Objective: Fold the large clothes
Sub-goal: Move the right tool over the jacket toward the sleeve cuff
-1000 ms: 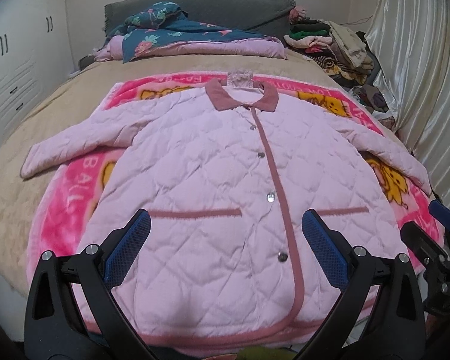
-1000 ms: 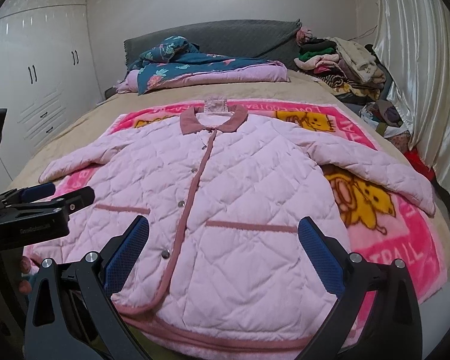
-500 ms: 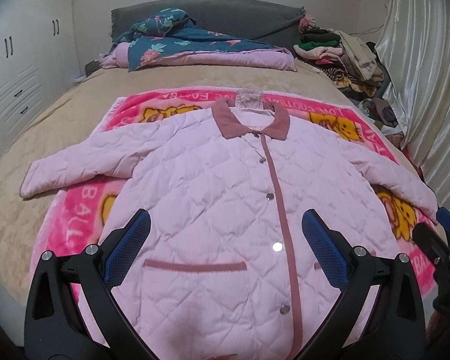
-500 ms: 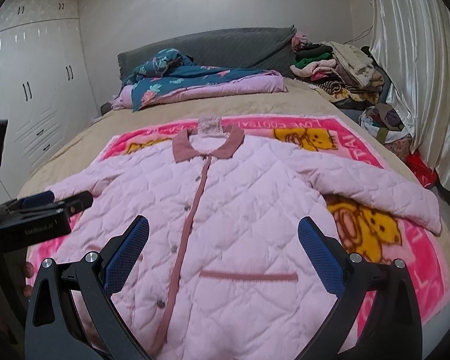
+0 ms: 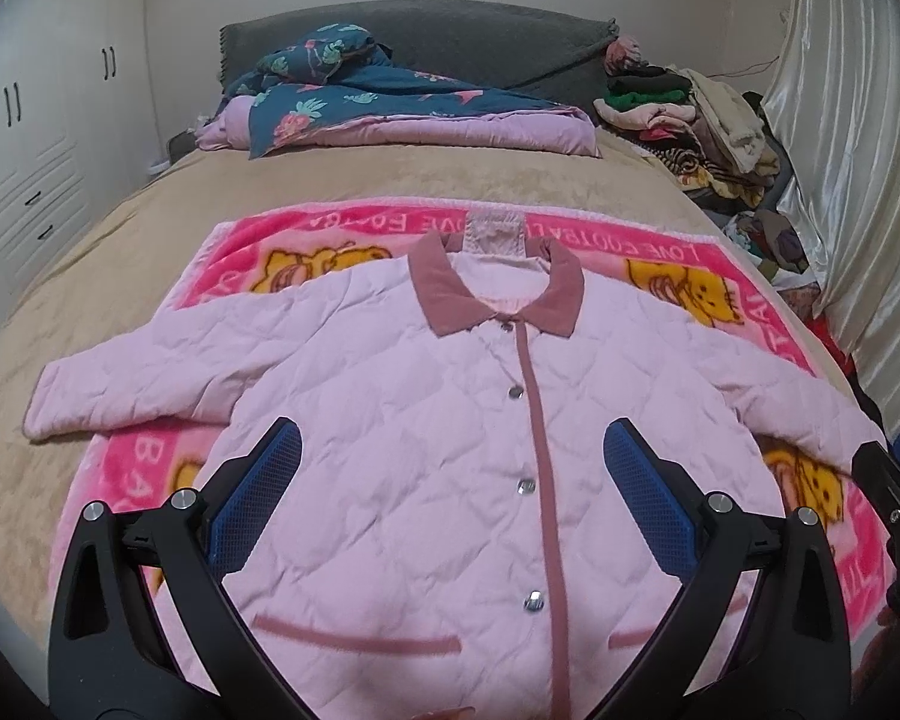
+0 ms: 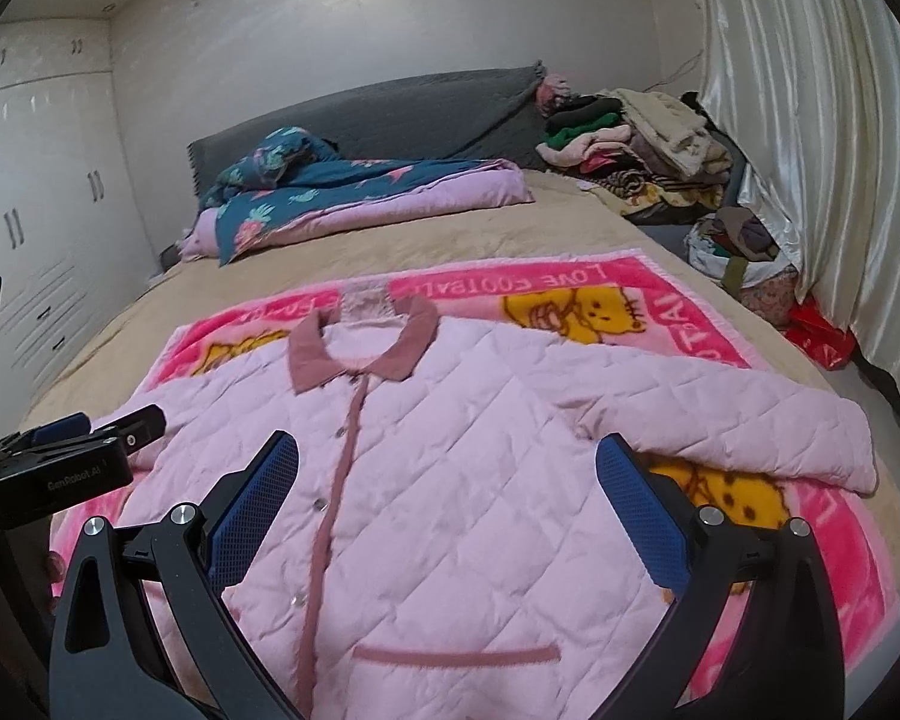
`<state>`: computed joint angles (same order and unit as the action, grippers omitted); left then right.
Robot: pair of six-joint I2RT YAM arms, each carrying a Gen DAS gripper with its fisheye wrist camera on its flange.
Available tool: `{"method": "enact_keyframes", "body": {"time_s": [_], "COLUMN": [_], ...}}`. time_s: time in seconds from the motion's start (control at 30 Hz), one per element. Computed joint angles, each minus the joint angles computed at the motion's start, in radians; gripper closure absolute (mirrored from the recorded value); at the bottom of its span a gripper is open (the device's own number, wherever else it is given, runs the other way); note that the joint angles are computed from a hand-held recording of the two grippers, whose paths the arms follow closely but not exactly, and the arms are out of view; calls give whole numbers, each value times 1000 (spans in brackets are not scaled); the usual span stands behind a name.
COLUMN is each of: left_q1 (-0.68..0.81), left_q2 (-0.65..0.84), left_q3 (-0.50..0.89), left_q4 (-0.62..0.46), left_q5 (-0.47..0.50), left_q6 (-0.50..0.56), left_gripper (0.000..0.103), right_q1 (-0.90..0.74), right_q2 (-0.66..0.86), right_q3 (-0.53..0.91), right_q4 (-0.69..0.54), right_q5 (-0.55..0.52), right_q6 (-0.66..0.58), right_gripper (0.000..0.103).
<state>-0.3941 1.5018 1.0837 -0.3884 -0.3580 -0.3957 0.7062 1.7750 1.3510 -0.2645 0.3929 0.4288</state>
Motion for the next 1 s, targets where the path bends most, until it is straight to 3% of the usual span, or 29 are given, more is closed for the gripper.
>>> {"method": "enact_keyframes", "body": {"time_s": [0.43, 1.0], "left_q1": [19, 29], "left_q2": [249, 525], "left_q3": [123, 337], "left_q4": [63, 54], "left_q5": [42, 68], "left_q6": [-13, 5], "left_gripper": [8, 8], "right_q1": [-172, -513], "right_q2": [160, 305], "right_q3": [65, 73], "right_q4": [4, 31], "right_q5": [-40, -150], "right_q6": [43, 234], "right_gripper": [4, 4]}}
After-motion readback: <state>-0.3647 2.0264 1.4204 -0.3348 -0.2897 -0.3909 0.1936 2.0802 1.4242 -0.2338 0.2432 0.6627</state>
